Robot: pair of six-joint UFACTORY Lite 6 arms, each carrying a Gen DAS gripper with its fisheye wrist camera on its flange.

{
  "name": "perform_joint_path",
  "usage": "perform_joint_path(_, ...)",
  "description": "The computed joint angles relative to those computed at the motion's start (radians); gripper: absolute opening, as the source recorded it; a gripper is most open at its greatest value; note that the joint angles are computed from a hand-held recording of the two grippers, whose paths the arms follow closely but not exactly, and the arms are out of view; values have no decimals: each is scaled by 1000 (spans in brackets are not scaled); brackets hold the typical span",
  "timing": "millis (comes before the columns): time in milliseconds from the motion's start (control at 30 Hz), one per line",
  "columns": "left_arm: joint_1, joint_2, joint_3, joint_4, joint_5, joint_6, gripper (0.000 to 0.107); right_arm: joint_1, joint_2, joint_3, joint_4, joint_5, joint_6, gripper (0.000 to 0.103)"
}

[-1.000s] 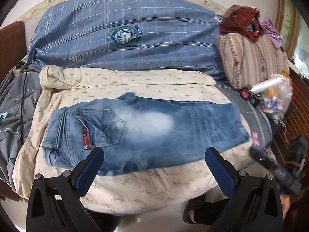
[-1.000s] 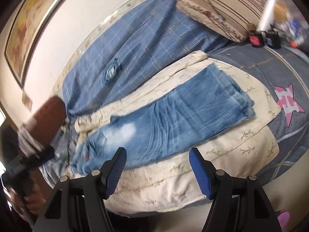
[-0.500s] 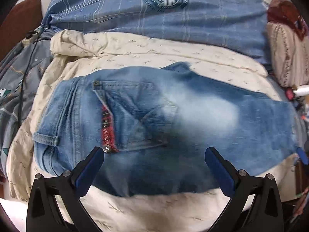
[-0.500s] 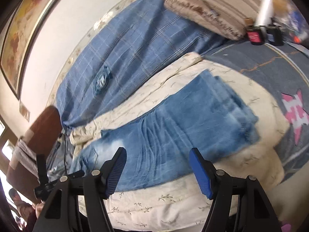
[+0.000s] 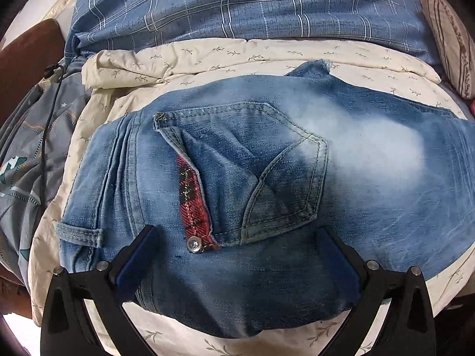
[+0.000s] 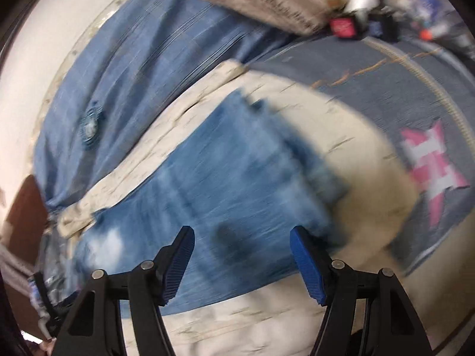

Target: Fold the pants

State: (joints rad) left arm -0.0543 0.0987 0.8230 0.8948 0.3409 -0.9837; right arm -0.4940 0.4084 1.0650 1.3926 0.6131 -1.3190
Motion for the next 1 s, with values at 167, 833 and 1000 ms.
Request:
perform_joint_path(167,-42,15,50,-46,89,40,103,-13,-26,-17,32,-5,-48,70)
perform_joint_path(833,-274,271,319,-52,130,-31,103,290,55,99,99,-326,-189,70)
perform_joint_path(1000,-255,268,345,-129,158,69,103,250,94,123,216,-360,-330,70)
